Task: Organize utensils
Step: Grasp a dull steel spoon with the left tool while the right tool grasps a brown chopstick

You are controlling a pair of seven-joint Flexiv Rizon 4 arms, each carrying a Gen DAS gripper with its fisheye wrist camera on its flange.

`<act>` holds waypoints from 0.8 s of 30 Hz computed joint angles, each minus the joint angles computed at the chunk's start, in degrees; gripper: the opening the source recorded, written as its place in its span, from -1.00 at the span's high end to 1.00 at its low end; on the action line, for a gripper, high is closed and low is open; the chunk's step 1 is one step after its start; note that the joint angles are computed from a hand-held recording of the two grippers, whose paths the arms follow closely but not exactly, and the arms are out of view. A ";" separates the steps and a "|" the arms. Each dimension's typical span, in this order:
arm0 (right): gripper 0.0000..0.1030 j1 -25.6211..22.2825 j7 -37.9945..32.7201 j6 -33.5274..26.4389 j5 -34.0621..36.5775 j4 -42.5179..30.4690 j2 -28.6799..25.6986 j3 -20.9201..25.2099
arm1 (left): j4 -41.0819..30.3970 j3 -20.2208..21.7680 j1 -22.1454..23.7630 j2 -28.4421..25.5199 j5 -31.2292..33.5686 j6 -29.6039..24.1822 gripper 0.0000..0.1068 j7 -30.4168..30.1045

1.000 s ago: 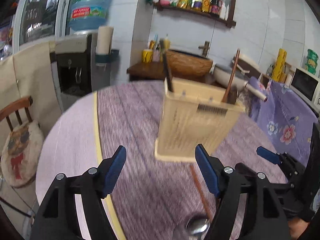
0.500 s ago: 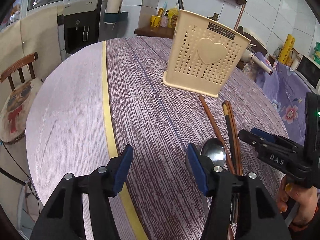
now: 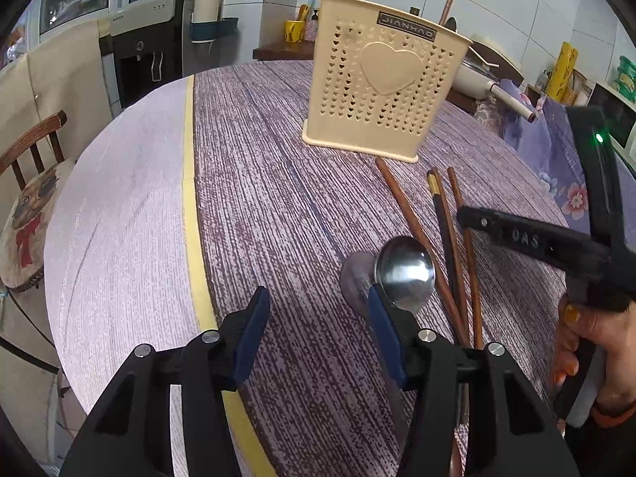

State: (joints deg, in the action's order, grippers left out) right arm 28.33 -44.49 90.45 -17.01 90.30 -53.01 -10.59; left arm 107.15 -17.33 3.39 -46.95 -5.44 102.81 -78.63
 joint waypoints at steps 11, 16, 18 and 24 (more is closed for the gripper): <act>0.67 -2.77 -0.11 -1.87 -0.05 -4.40 -1.76 3.33 | 0.59 2.43 -3.22 0.73 -0.16 -0.95 0.05 0.50; 0.71 -3.65 -1.46 -1.25 0.01 -3.23 -1.04 4.91 | -0.79 10.90 -11.22 1.20 -2.40 -1.96 0.08 0.68; 0.71 -2.81 -1.39 -0.90 0.09 -2.63 -0.83 3.98 | -2.26 15.47 -15.49 0.78 -3.46 -2.94 0.08 0.94; 0.71 -2.01 -1.40 -1.41 -0.17 -2.95 -1.07 2.95 | -5.35 17.11 -16.75 -0.80 -4.42 -3.79 0.07 2.14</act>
